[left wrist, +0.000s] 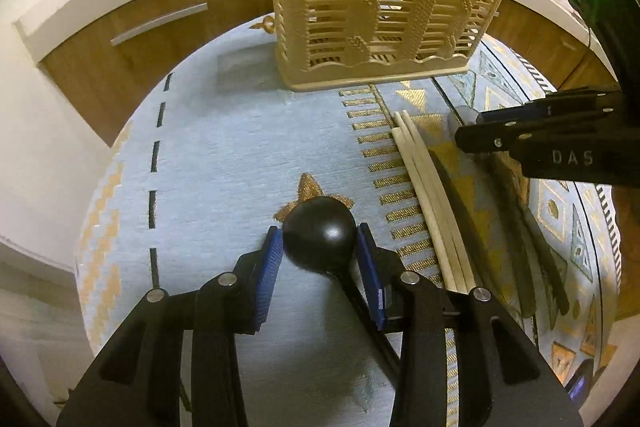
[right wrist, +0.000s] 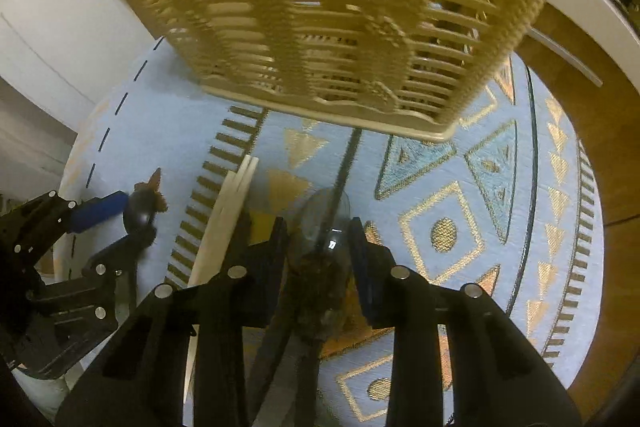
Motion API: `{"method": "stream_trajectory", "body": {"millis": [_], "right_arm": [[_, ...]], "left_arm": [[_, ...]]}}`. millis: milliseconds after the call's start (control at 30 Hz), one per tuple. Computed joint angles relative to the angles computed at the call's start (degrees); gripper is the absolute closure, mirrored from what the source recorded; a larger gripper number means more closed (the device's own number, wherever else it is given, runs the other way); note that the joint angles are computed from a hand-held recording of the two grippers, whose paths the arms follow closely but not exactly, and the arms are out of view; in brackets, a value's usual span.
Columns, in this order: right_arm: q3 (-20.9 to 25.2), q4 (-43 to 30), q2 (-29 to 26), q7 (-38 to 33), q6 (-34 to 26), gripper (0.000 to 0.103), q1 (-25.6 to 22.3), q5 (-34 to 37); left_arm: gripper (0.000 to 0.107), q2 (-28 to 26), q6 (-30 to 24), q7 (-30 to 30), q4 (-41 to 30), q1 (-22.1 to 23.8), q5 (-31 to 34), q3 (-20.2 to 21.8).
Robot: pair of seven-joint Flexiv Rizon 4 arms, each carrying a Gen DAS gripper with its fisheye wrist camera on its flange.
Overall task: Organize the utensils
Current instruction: 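Grasp the black ladle by its bowl with the left tool while the right tool reaches the clear utensils, then grasp a clear plastic knife with the right tool while the left tool lifts the ladle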
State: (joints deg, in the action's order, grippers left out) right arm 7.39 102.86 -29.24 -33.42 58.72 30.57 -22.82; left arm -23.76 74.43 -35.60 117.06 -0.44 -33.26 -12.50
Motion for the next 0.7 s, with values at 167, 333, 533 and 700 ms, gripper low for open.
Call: {"method": "stream_trajectory", "body": {"millis": [167, 333, 533, 700], "right_arm": [[0.9, -2.0, -0.3, -2.3, -3.6, 0.074, -0.9, 2.1], [0.4, -5.3, -2.1, -3.1, -6.8, 0.074, -0.1, 1.7], [-0.9, -4.2, -2.1, -1.8, -5.2, 0.076, 1.2, -0.8], [-0.3, -0.3, -0.6, -0.5, 0.9, 0.097, 0.6, -1.1]], "left_arm": [[0.062, -0.9, -0.5, -2.8, -1.4, -2.7, 5.3, 2.9], [0.058, -1.1, -2.2, -6.1, -3.1, -3.7, 10.1, 4.7], [0.07, -1.2, -2.5, -4.1, -2.9, -1.3, 7.6, 1.8], [0.071, -1.0, 3.6, -1.5, 0.1, 0.4, 4.0, -1.7]]}}
